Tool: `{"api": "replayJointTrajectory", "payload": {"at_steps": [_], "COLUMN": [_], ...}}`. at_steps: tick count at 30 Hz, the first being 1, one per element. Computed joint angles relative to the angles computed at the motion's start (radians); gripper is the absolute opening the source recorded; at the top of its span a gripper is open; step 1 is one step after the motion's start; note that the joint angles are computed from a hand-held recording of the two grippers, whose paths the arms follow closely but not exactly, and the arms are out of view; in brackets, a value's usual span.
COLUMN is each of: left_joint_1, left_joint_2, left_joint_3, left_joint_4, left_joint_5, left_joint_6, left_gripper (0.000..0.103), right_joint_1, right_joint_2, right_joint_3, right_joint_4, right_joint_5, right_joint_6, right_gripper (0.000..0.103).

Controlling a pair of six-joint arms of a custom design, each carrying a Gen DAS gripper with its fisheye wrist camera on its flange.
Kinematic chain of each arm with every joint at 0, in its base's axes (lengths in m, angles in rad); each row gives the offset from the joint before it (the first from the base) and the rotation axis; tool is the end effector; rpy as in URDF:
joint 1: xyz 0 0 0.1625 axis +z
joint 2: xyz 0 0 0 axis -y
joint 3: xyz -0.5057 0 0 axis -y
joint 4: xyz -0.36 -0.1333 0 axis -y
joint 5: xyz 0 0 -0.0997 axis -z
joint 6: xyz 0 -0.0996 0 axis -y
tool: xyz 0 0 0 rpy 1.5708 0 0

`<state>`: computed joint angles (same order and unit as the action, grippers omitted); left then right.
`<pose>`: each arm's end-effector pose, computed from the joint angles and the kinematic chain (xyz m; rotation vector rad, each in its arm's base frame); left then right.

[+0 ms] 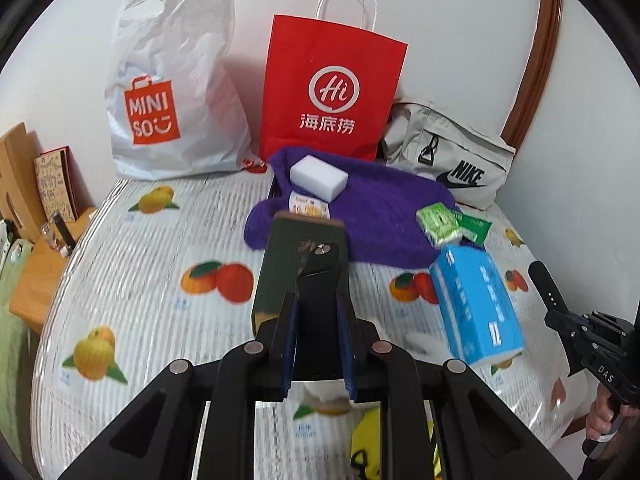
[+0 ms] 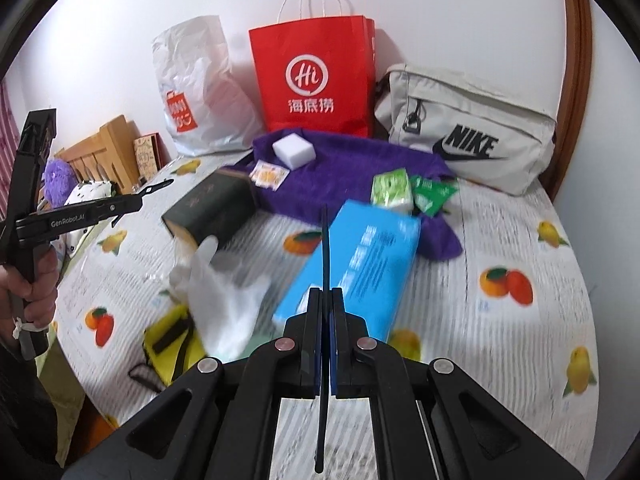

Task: Organize soft objects
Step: 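Carry the black strap over the towel and lower it beside the sponge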

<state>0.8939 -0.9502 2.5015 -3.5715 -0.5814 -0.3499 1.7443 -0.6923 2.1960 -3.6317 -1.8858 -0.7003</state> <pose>-0.0909 -0.4589 0.2080 0.0933 2.2850 -1.0533 0.1955 -0.5222 0.0985 1.0051 -2.4347 0.6179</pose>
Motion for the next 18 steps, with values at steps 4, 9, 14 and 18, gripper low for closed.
{"api": "replayJointTrajectory", "payload": {"at_steps": [4,9,14,18], "left_joint_1": [0.032,0.081,0.131,0.17], "left_joint_2": [-0.007,-0.008,0.004,0.021], "left_joint_3": [-0.072,-0.162,-0.264,-0.35], "left_joint_4": [0.044,0.094,0.136,0.18], "left_joint_5": [-0.018,-0.053,-0.085,-0.118], "left_joint_6": [0.054,0.112,0.176,0.225], "left_gripper": [0.018,0.018,0.018,0.018], "right_joint_1": [0.01,0.016,0.019,0.018], "right_joint_2": [0.014,0.042,0.076,0.109], "right_joint_3": [-0.073,-0.176,-0.286,-0.374], "right_joint_4": [0.052,0.129,0.208,0.269], "right_joint_5": [0.002,0.005,0.006,0.004], "right_joint_6": [0.006,0.02,0.036,0.044], "right_gripper": [0.003,0.003,0.003,0.003]}}
